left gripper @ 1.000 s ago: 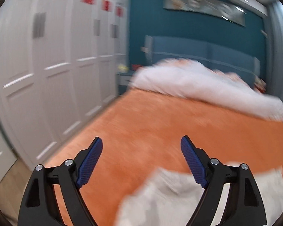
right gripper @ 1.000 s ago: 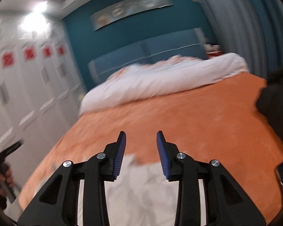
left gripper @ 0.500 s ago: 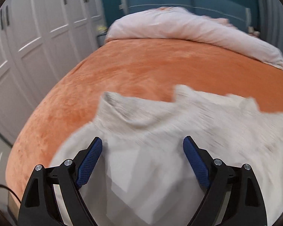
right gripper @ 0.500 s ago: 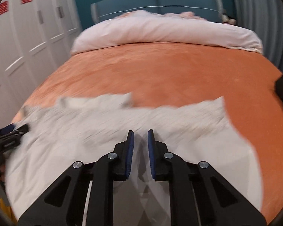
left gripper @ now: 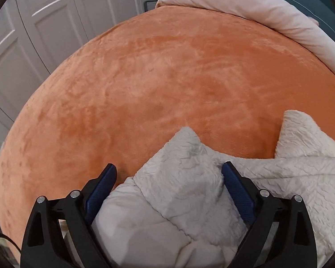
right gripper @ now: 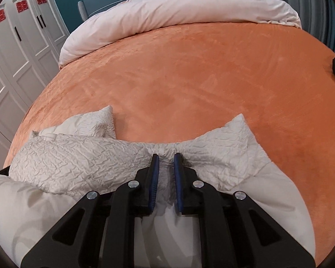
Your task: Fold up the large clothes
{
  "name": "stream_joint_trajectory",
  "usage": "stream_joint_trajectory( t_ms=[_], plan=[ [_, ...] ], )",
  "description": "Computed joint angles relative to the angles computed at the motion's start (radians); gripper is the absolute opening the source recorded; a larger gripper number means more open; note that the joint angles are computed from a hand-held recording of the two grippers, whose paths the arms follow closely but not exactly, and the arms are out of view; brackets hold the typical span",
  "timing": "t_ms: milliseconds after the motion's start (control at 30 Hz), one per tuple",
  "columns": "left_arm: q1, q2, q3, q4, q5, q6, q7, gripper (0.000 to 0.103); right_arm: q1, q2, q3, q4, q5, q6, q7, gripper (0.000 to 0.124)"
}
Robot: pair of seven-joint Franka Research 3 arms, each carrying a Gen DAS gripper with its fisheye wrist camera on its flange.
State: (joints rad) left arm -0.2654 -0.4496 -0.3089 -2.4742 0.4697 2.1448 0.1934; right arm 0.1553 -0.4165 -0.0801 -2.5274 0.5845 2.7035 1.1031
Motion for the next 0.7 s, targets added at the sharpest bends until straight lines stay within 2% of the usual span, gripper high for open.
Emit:
stream_joint_trajectory(
  t_ms=[133,267,400,467,500,533,567,600,700],
  plan=[
    [0.006,-0.006,-0.005,-0.028,0.018,0.034,-0.038,0.098,0.026,0.017,-0.020,-0.002,0.056,0.020,-0.040,0.011],
    [0.007,0.015,-0.027,-0.011,0.046,0.007,-0.070,0.098,0.028,0.020,-0.012,-0.012,0.071,0.043,-0.050,0.011],
    [-0.002,0.017,-0.014,-0.011,0.049,0.006,-0.066,0.098,0.018,0.021,-0.001,-0.009,0.053,0.042,-0.034,0.011],
    [-0.008,0.010,-0.006,-0.007,0.034,-0.001,-0.050,0.098,0.014,0.023,-0.007,0.004,0.046,0.015,-0.028,0.011],
    [-0.014,-0.005,0.004,-0.009,0.018,-0.004,-0.032,0.098,0.005,0.021,-0.008,0.016,0.034,-0.015,-0.017,0.011],
    [-0.020,-0.025,0.009,-0.007,0.002,-0.016,-0.014,0.092,-0.008,0.017,-0.001,0.023,0.015,-0.034,-0.002,0.012],
    [-0.031,-0.065,0.008,-0.006,-0.015,-0.039,0.001,0.088,-0.055,-0.012,0.036,0.027,-0.070,-0.061,0.083,0.013],
    [-0.045,-0.127,-0.001,-0.017,-0.024,-0.043,-0.001,0.087,-0.067,-0.043,0.045,0.022,-0.085,-0.071,0.115,0.017],
    [-0.080,-0.282,-0.054,-0.041,-0.013,-0.023,-0.033,0.089,0.020,-0.207,-0.027,-0.026,0.027,-0.091,0.040,0.017]
  ],
)
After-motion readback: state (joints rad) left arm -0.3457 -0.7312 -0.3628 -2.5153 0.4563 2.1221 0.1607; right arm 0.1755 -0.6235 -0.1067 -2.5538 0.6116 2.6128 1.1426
